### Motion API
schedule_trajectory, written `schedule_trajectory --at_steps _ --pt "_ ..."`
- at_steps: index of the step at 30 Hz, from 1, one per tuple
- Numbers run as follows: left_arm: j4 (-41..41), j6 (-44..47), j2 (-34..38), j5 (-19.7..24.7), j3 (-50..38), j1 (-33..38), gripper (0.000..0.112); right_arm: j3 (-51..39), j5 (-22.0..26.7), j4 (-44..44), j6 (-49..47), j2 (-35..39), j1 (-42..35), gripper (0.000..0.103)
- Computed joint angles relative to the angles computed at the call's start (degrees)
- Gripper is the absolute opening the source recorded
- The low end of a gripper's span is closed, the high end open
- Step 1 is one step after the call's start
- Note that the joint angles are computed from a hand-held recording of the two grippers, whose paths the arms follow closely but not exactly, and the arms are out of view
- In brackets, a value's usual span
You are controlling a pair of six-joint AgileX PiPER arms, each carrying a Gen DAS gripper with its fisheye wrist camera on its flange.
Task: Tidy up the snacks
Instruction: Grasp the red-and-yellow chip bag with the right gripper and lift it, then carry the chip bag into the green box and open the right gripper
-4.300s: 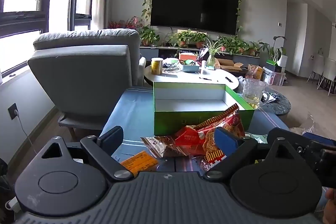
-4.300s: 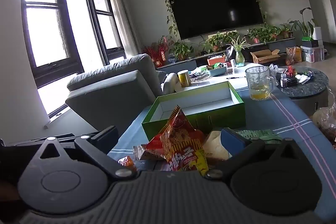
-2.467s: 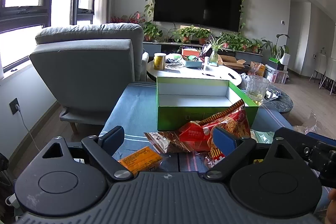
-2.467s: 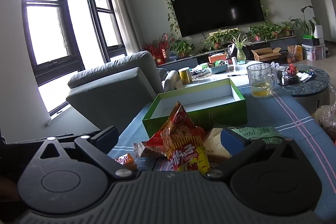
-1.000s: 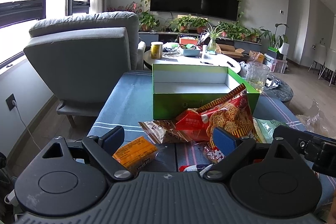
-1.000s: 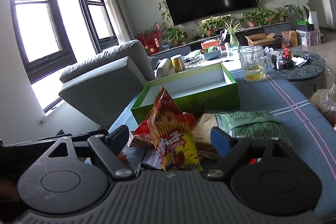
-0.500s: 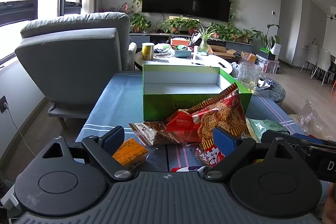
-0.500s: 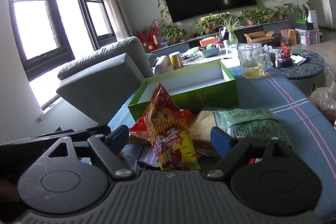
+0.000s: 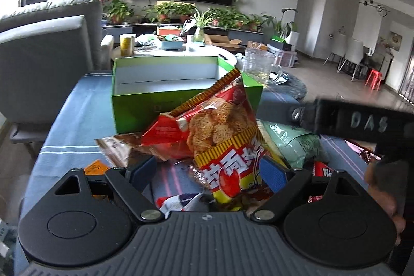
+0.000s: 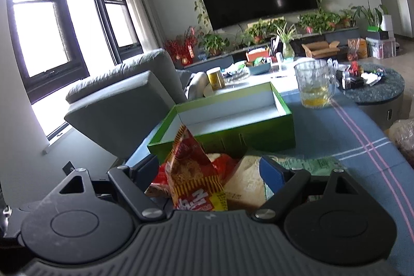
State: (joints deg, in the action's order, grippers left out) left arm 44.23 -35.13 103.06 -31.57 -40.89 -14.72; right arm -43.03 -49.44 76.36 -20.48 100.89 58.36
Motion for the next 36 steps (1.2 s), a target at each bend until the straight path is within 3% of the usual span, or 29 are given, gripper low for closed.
schedule_trajectory --at_steps 5,8,16,21,25,36 --pt "3.01 -2.97 5.06 -1.72 -3.46 0.29 0.086 1.58 4.91 -4.37 6.69 -0.3 -2.46 0.085" --pt "8.34 -8.31 7.38 -2.59 -5.57 0.68 0.086 0.46 6.17 -4.67 4.88 0.09 -3.12 0.085" --pt "11.02 -10.8 11.3 -2.2 -9.86 -0.3 0.086 -3.31 12.6 -5.16 1.66 3.24 -7.02 0.085" --pt "15.85 -14.8 13.09 -5.01 -12.15 1.29 0.078 0.56 15.93 -18.5 16.32 1.97 -10.08 0.085" --pt "13.69 -11.92 11.15 -8.17 -10.5 2.24 0.073 0.68 15.96 -19.17 16.11 1.01 -9.84 0.085" --pt "6.54 -3.04 6.48 -10.65 -12.1 1.9 0.072 -1.63 16.58 -28.42 19.57 -3.66 -13.66 0.085"
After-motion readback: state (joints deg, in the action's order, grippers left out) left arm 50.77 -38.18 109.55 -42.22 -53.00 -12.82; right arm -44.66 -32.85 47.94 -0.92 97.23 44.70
